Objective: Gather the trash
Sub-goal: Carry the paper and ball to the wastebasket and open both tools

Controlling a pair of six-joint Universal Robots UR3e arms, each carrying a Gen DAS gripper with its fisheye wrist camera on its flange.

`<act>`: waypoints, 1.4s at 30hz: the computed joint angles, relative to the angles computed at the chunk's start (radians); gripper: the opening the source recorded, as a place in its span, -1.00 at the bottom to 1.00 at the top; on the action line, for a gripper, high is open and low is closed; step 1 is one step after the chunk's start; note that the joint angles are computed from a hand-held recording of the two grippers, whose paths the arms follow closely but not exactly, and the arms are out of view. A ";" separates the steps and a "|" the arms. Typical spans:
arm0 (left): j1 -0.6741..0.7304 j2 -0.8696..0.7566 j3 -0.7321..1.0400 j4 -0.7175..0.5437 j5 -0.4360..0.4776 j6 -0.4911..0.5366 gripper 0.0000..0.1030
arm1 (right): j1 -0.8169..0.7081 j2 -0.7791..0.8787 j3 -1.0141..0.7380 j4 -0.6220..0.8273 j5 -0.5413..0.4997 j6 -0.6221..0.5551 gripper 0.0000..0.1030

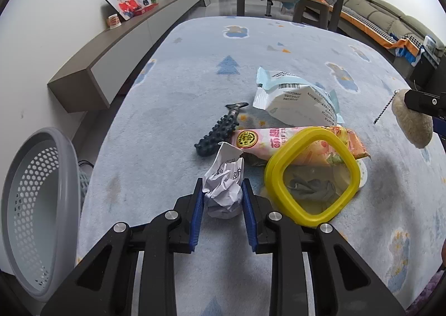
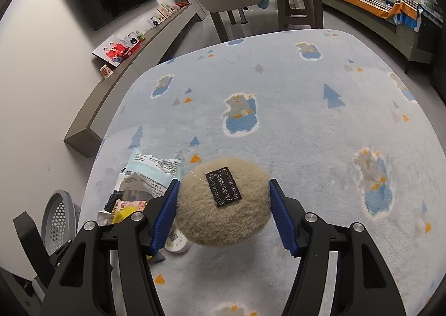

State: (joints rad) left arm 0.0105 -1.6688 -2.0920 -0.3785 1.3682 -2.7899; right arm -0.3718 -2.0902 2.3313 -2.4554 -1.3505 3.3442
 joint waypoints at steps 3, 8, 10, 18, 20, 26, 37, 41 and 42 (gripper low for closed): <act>0.026 0.040 -0.021 -0.017 -0.009 0.009 -0.52 | -0.005 -0.014 0.003 0.008 0.005 -0.007 0.19; 0.107 0.146 -0.059 -0.070 -0.042 0.034 -0.52 | -0.011 -0.045 0.009 0.029 0.019 -0.015 0.19; 0.161 0.213 -0.078 -0.109 -0.068 0.057 -0.52 | -0.001 -0.059 0.008 0.039 0.020 -0.013 0.19; 0.427 0.442 -0.086 -0.346 -0.183 0.211 -0.52 | 0.242 0.012 -0.062 -0.009 -0.125 0.099 0.19; 0.508 0.486 -0.065 -0.426 -0.213 0.270 -0.52 | 0.364 0.072 -0.114 -0.037 -0.192 0.151 0.19; 0.755 0.577 -0.006 -0.636 -0.330 0.479 -0.52 | 0.639 0.307 -0.292 -0.114 -0.258 0.288 0.19; 0.972 0.380 0.124 -0.630 -0.345 0.549 -0.52 | 0.946 0.865 -0.945 0.010 -0.261 0.296 0.19; 0.998 0.282 0.160 -0.582 -0.338 0.537 -0.52 | 0.990 1.052 -1.200 0.106 -0.231 0.264 0.19; 1.001 0.261 0.167 -0.571 -0.336 0.532 -0.52 | 0.999 1.098 -1.263 0.128 -0.227 0.253 0.19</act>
